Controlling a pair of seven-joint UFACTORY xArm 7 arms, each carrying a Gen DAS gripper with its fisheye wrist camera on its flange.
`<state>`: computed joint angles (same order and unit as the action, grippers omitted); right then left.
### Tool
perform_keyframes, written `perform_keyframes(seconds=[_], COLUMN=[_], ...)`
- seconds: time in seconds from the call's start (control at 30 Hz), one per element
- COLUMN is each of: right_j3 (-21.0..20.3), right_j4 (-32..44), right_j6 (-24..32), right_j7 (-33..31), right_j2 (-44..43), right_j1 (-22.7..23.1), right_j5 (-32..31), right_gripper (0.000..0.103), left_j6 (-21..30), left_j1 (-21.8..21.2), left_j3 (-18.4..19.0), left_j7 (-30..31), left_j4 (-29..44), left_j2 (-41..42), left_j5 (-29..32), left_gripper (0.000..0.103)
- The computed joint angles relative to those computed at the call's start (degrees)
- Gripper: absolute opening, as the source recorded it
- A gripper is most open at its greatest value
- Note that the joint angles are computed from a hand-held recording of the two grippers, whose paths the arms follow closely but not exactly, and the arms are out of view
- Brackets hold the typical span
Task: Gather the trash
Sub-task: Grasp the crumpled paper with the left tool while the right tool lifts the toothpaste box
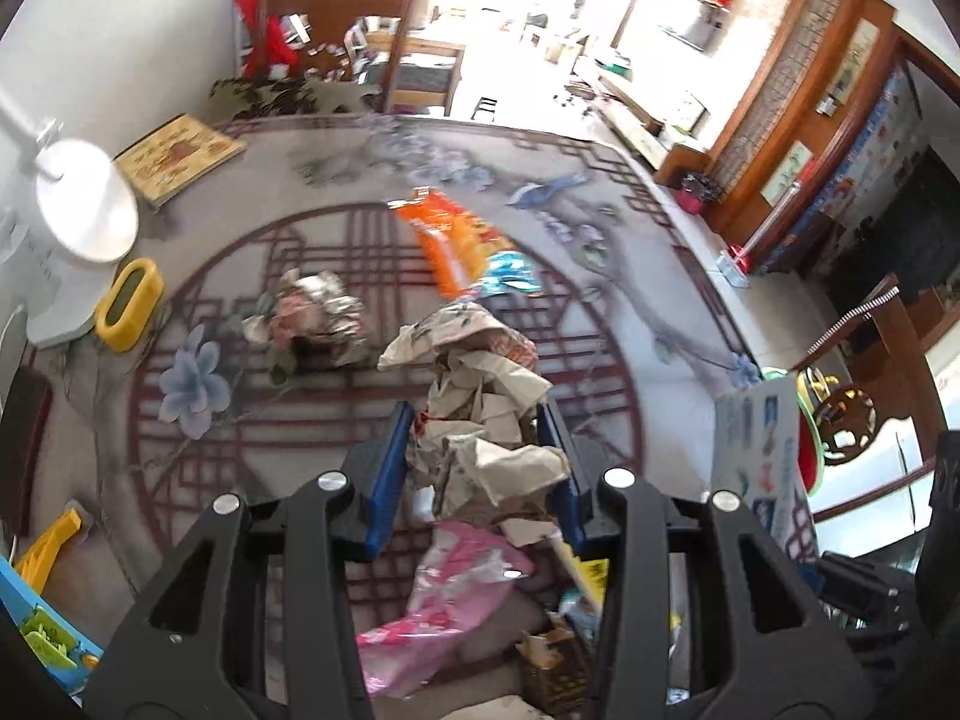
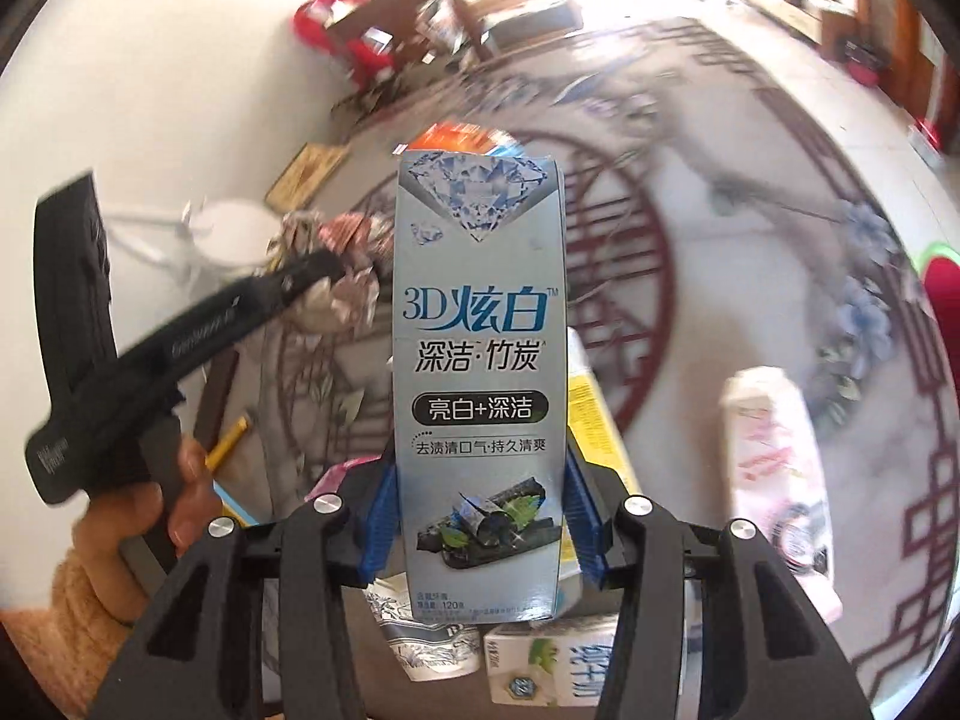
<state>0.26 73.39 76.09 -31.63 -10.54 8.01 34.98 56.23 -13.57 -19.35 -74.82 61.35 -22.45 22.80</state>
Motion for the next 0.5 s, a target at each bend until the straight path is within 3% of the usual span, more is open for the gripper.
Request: perform_keyframes(seconds=[0.27,0.5], right_j3=[-3.0,-4.1], right_j4=[3.0,5.6], right_j6=[0.1,0.2], right_j7=[1.8,0.9], right_j2=[1.4,3.2], right_j1=[-3.7,-6.6], right_j5=[2.1,4.0], right_gripper=[0.047,0.047], left_j6=[-0.2,2.2], left_j1=[-2.5,-7.2], left_j3=[-1.7,-0.8], left_j7=[-0.4,-0.4], left_j4=[7.9,16.1], left_j2=[7.5,14.9], left_j5=[2.9,6.6], left_gripper=[0.041,0.041])
